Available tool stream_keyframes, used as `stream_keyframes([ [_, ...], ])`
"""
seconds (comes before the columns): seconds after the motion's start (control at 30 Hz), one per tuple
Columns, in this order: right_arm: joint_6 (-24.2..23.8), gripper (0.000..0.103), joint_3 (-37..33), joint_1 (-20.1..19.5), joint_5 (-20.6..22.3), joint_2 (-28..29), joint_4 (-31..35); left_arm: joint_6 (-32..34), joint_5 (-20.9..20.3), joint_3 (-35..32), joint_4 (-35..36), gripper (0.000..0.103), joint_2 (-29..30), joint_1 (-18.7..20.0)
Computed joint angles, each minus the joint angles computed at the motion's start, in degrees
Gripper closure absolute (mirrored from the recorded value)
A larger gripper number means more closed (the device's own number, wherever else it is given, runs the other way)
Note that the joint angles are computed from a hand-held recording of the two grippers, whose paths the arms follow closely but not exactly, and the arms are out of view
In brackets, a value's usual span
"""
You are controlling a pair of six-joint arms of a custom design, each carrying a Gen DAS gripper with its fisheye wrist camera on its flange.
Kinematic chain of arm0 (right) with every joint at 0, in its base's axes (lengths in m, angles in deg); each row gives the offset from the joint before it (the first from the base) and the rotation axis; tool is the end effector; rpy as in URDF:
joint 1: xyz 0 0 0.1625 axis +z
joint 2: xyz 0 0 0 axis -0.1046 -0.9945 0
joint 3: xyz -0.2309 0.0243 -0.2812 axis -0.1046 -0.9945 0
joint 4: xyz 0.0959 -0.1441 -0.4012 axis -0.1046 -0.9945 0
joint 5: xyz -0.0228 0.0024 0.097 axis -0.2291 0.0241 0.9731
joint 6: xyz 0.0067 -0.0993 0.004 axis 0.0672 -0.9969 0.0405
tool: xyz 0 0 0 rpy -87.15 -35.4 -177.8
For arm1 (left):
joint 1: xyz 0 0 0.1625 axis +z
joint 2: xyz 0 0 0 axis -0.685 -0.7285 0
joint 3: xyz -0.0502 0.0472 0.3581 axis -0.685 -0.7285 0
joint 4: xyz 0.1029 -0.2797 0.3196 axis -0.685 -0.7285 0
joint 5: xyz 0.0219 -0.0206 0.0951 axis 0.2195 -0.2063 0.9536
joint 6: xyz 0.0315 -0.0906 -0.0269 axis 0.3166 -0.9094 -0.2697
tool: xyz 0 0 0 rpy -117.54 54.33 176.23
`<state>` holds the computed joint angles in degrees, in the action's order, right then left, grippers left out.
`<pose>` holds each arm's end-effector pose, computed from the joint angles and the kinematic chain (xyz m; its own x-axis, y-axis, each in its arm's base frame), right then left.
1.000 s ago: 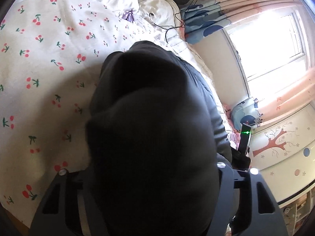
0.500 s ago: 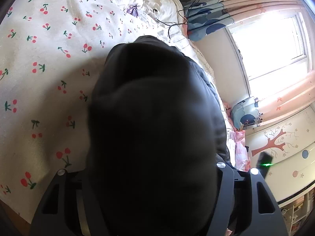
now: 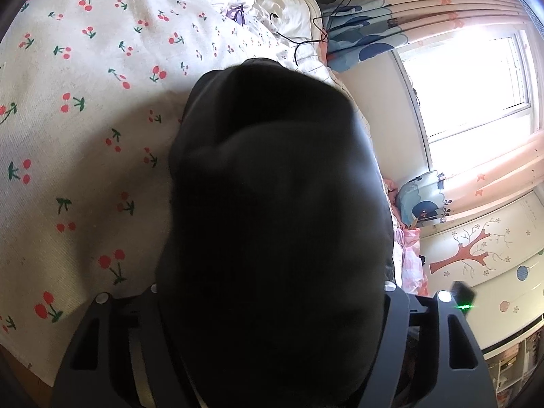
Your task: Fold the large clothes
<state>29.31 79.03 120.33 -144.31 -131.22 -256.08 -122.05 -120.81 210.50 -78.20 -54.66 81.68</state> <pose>0.2346 -0.3639 0.1665 -0.6082 -0.2982 0.7357 -0.6079 0.7710 -0.1900 -0.0794 -0.3020 0.2204 -0.9714 -0.1783 0.1569 -0.2374 0.7072 -0.6660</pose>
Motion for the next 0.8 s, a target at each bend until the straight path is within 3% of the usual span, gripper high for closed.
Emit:
stream_keyframes([
  [0.2,-1.0,0.007,2.6,1.4,0.9,-2.6,-4.9,-0.4,0.1,0.3,1.0,0.033,-1.1,-0.2],
  [0.27,-0.4,0.007,3.1,0.4,0.6,-2.8,-0.6,-0.2,0.2,-0.1,0.0,0.033,0.3,0.0],
  [0.43,0.0,0.007,4.7,1.6,2.8,-6.5,-2.5,-0.8,1.5,-0.1,0.5,0.032,0.5,-0.7],
  [0.53,0.2,0.007,5.0,1.5,2.1,-6.5,1.3,-0.8,2.0,-0.1,-0.2,0.032,1.3,-0.9],
  [0.67,0.0,0.007,6.0,2.3,2.4,-7.2,-1.8,-1.8,3.5,-0.1,0.7,0.032,1.1,-1.8],
  [0.8,-1.8,0.007,6.4,2.1,1.3,-6.3,-0.9,-1.4,4.2,0.0,0.1,0.032,1.4,-2.0],
])
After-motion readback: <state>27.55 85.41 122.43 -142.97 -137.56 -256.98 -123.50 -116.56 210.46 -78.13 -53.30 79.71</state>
